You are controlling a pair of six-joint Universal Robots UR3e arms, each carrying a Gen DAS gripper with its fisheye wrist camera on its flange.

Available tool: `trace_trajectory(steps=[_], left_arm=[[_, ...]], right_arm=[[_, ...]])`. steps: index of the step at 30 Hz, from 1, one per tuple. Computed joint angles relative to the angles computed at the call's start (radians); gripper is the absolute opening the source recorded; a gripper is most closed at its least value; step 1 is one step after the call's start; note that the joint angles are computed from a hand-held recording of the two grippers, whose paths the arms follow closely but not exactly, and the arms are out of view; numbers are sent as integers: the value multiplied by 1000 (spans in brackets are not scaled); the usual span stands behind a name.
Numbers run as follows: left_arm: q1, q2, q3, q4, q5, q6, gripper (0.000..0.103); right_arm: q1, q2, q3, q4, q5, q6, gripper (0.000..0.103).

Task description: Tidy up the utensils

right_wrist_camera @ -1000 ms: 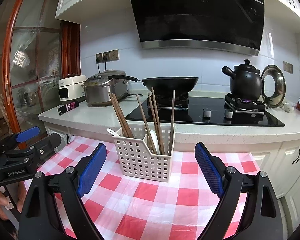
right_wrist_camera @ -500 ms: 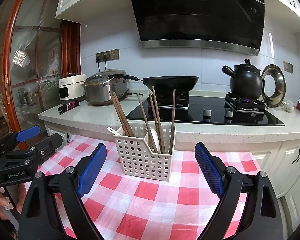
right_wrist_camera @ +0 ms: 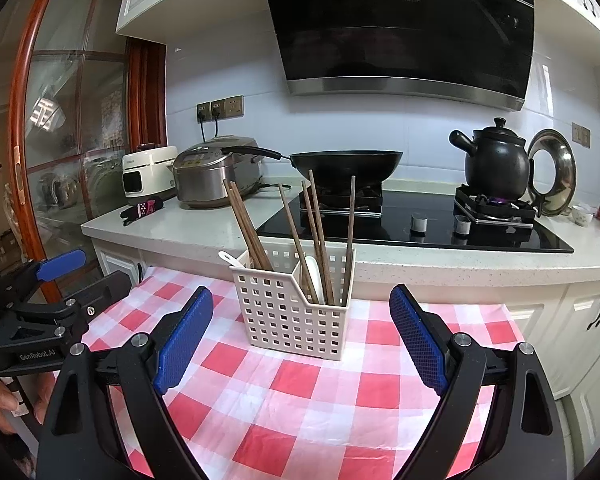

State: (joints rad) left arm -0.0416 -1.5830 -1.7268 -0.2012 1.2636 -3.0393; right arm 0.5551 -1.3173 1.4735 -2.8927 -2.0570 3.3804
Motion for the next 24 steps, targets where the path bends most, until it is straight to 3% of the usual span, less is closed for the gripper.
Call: trace_trajectory(steps=[11,24], left_arm=[[56,21,-32,-3,-116,6,98],[74,33,-44,-7,-128,2,98]], right_arm=[[-43,-50,81,-56,124,-35,85],[-40,-41,64,-42,124,-31,85]])
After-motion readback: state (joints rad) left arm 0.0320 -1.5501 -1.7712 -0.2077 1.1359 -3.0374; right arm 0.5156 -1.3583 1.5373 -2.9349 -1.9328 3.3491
